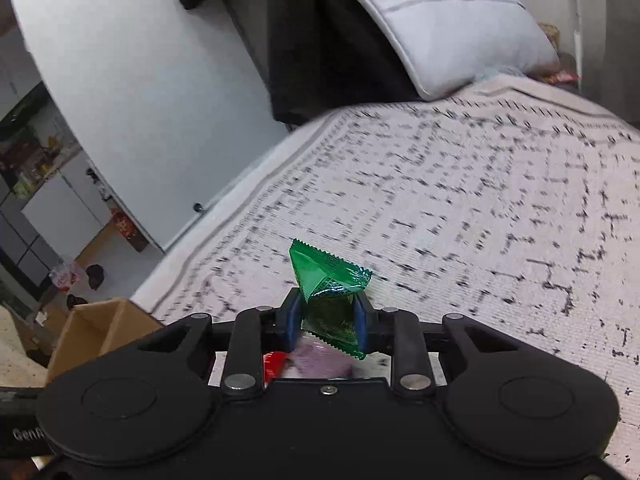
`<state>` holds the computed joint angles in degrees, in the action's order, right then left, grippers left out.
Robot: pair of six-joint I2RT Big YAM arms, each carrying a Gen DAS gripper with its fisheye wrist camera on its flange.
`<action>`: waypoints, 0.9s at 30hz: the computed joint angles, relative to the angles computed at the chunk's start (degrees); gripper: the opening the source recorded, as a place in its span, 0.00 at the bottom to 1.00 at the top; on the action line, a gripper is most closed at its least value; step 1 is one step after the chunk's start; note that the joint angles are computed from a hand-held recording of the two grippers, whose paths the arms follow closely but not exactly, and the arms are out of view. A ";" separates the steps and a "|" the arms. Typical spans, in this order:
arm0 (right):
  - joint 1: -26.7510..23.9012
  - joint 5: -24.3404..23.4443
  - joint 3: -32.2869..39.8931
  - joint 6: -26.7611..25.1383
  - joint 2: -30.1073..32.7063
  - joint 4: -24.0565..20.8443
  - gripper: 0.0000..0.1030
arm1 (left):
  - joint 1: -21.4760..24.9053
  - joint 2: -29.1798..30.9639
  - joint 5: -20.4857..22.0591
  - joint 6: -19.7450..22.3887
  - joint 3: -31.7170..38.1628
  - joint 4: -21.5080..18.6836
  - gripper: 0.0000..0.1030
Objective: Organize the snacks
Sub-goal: 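Grasp the clear biscuit stick packet with the left gripper while the right gripper grasps the green triangular packet, then carry both packets over the box and open both grippers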
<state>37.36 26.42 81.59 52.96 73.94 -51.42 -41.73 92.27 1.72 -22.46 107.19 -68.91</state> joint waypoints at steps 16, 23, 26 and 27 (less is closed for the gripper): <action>6.23 4.15 7.20 -2.82 2.27 2.90 0.25 | 3.78 -7.36 -4.35 -3.90 -1.88 1.83 0.18; 8.37 2.09 8.90 -4.63 4.12 5.51 0.25 | 6.16 -9.52 -7.41 -8.50 -3.43 0.40 0.18; 9.39 1.15 9.91 -5.47 5.18 6.11 0.25 | 6.99 -9.89 -7.99 -9.77 -3.38 -0.45 0.18; 9.63 0.76 10.26 -5.87 5.60 6.35 0.25 | 7.19 -10.09 -8.22 -10.07 -3.52 -0.63 0.18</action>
